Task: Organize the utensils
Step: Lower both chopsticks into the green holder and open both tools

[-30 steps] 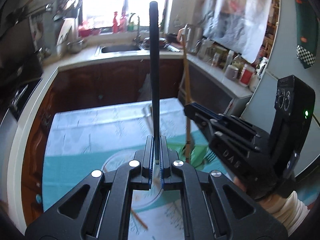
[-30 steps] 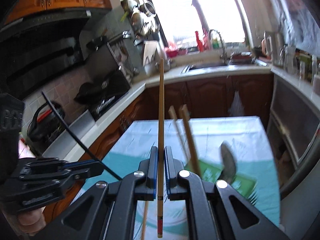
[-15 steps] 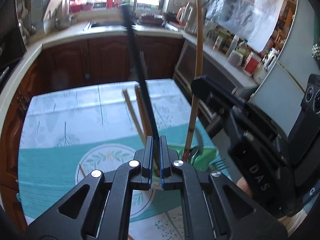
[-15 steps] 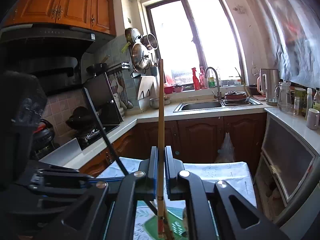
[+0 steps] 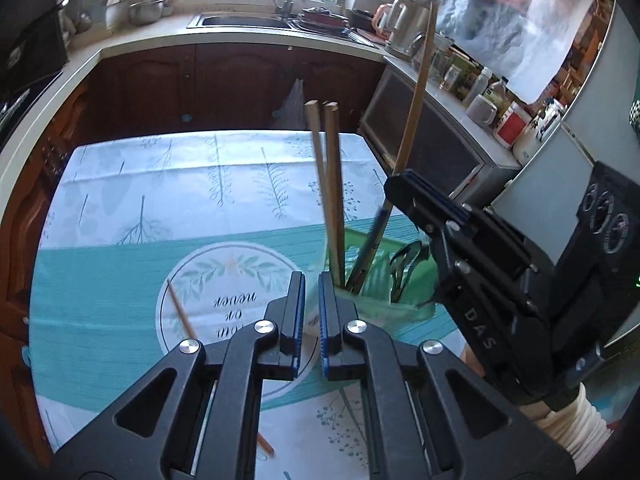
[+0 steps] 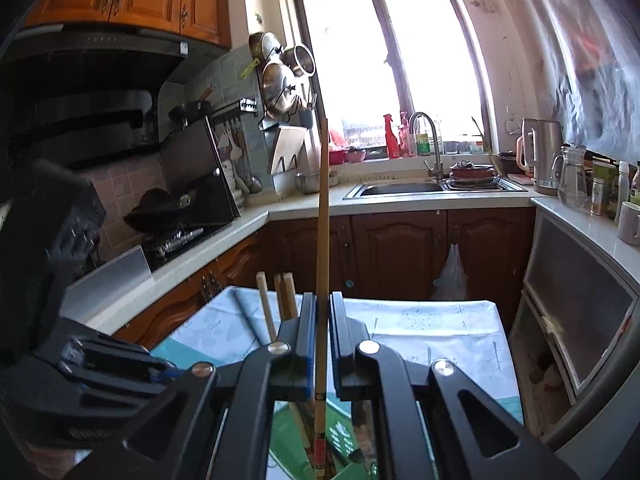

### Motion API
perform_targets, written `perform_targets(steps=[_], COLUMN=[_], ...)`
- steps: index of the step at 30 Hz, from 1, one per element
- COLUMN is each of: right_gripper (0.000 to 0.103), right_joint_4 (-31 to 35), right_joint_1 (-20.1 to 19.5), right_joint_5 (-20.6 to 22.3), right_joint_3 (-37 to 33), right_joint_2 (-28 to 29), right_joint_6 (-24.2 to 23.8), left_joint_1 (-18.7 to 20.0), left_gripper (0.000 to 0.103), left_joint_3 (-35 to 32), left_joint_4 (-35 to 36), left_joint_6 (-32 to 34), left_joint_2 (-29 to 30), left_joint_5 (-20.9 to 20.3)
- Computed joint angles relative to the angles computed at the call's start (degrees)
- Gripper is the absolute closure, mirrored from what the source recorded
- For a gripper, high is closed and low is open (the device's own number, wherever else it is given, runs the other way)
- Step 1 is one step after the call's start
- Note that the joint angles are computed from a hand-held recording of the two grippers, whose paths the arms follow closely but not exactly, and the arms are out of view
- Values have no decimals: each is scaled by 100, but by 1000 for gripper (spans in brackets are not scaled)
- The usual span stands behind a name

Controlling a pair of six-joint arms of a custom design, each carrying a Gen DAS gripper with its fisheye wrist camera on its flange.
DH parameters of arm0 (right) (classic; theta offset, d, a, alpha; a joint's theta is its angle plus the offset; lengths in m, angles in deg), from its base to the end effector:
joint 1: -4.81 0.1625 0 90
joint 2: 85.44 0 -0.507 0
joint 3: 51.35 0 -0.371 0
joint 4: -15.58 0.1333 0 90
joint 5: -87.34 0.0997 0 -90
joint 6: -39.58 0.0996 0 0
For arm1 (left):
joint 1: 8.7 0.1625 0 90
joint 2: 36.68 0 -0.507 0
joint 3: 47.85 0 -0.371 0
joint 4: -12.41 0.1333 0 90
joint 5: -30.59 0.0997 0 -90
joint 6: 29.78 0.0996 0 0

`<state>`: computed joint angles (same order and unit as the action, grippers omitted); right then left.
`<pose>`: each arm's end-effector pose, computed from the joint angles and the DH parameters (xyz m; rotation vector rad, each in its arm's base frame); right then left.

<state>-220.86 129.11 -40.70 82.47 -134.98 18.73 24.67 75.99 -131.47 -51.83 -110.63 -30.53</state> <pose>0.3310 -0.3576 0.2306 0.6242 -2.2003 1.4309 -0.3050 -0.4181 0.2859 0.7931 2.6310 -0.5226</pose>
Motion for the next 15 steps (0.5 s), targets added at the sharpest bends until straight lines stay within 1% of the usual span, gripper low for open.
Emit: perform_targets(steps=[2,5,7,9,12,15], right_gripper=[96,96,96,96,96,96], right_joint_4=[92,191,216,227,415,591], right_joint_1=[24,65,97,148,256,400], right_joint_5=[-101,-204,-279,-313,-403,-508], right_joint_3=[26,98,144,226,322,399], right_joint_2=[44,98,134,171,184,211], right_joint_6=[31,117,198,328,696,1059], left_joint_1=[-52,-113,-143,-116,-42,-60], left_gripper=[100,99,94,86,83,82], left_joint_3=[207,549,760,867,997,1155], left_joint_4=[-13,-208,-255,-163,105,343], left_joint_6=[-162,-197,-258,-357,-577,-782], left_joint_2=[-186,-427,-562,-667,-825,-977], left_joint_5=[108,215,335,359,378,590])
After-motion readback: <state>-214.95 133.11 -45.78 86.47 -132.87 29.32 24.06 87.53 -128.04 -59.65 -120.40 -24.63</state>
